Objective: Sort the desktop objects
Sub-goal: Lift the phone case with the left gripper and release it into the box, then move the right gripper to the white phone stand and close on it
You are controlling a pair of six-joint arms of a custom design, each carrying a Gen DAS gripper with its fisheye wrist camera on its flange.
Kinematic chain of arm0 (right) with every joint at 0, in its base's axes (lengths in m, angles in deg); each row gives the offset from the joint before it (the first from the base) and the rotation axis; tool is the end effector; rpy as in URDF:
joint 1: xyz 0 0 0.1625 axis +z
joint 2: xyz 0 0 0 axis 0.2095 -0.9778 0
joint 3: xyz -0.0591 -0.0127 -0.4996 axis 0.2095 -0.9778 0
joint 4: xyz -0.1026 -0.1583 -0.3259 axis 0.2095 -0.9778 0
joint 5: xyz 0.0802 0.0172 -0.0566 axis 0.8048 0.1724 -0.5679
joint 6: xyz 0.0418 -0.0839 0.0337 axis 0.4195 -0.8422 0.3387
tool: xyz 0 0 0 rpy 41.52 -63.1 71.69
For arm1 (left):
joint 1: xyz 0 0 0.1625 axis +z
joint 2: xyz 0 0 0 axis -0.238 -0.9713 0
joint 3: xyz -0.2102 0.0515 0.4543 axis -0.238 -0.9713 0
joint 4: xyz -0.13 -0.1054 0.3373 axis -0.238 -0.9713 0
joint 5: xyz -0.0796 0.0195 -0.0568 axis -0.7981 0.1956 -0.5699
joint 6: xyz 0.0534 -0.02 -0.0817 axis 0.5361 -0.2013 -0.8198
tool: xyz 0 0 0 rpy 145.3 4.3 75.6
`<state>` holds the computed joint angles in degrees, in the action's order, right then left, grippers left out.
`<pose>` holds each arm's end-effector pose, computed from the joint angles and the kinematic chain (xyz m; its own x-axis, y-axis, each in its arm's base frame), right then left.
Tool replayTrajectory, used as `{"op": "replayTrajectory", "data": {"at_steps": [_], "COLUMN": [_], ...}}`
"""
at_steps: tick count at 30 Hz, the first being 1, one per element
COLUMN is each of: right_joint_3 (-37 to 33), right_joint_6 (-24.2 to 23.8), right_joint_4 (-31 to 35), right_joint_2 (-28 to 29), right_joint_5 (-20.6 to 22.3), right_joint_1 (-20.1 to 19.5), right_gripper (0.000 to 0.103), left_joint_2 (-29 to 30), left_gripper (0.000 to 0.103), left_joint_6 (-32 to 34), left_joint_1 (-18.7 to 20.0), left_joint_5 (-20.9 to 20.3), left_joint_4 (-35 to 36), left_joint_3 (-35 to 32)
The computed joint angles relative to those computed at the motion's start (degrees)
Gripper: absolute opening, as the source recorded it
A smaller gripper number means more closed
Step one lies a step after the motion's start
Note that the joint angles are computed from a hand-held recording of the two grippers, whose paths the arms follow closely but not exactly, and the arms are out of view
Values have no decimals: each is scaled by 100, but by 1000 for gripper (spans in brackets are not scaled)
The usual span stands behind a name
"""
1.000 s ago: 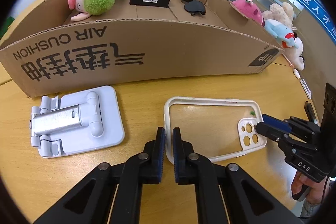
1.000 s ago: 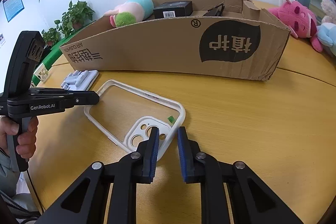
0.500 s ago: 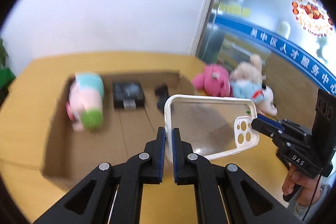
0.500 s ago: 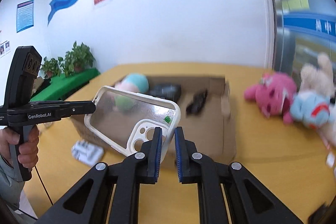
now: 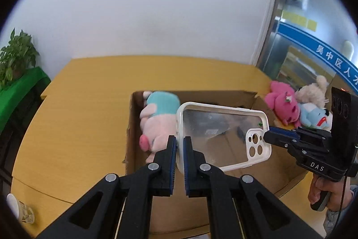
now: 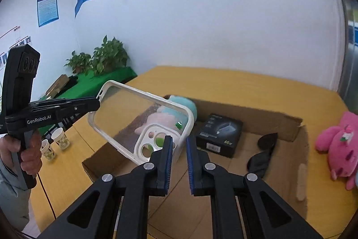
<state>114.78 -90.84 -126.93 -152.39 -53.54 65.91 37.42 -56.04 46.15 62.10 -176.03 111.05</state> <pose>0.0244 -0.6275 0.3972 -0.4822 -0.8390 0.2521 -0.8649 0.4101 -0.2893 -0.4136 -0.5279 -0.0013 -0.7747 -0.2358 -0.5867 0.3414 0.6249 -0.7021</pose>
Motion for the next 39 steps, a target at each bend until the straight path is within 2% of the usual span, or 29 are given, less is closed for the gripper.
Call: {"op": "replayTrajectory", "data": {"at_steps": [3, 7, 10, 13, 16, 20, 23, 24, 25, 26, 27, 29, 32, 34, 36, 38, 39], "right_joint_3": [-290, -304, -292, -338, -448, -380, -363, -298, -234, -182, -60, 184, 673, 1124, 1410, 1571, 1605], "right_joint_6": [437, 861, 1078, 1206, 1453, 1497, 1581, 1515, 1440, 1382, 1267, 979, 362, 20, -38, 5, 4], "right_joint_4": [458, 586, 593, 614, 788, 851, 920, 813, 734, 664, 452, 87, -715, -1719, -2472, -2757, -2844], "right_joint_2": [482, 925, 1138, 1213, 1351, 1424, 1505, 1491, 1441, 1389, 1292, 1051, 533, 187, -29, -197, -249], "right_joint_5": [-552, -1231, -1703, -1923, -2387, -2904, -3167, -3201, -3115, -3024, -2883, -2549, -1853, -1357, -961, -714, -655], "right_joint_1": [91, 69, 8, 63, 188, 335, 421, 444, 441, 435, 420, 365, 188, 2, -186, -344, -411], "right_gripper": [11, 12, 12, 13, 14, 15, 28, 38, 46, 63, 75, 78, 86, 103, 103, 103, 103], "left_joint_2": [-78, -54, -32, -1, 56, 63, 53, 62, 61, 54, 21, -38, -106, -82, 9, 143, 230], "left_gripper": [5, 5, 5, 5, 5, 5, 5, 5, 5, 5, 6, 8, 27, 60, 78, 80, 80], "left_joint_6": [-476, -967, -1150, -1328, -1647, -1872, -1824, -1911, -2026, -2067, -2077, -2249, -2678, -3121, -3414, -3569, -3358], "left_joint_1": [248, 479, 568, 653, 710, 791, 794, 791, 776, 761, 713, 545, 174, -176, -462, -656, -713], "left_joint_5": [-375, -859, -1075, -1288, -1404, -1463, -1517, -1490, -1458, -1432, -1396, -1161, -572, 12, 608, 1019, 1118], "left_joint_4": [296, 1048, 1656, 2315, 3133, 3593, 3493, 3605, 3724, 3749, 3618, 3574, 3677, 3780, 3854, 3911, 3646], "left_joint_3": [153, 92, -83, -304, -569, -675, -661, -690, -702, -702, -613, -476, -257, -98, -6, -17, -36]}}
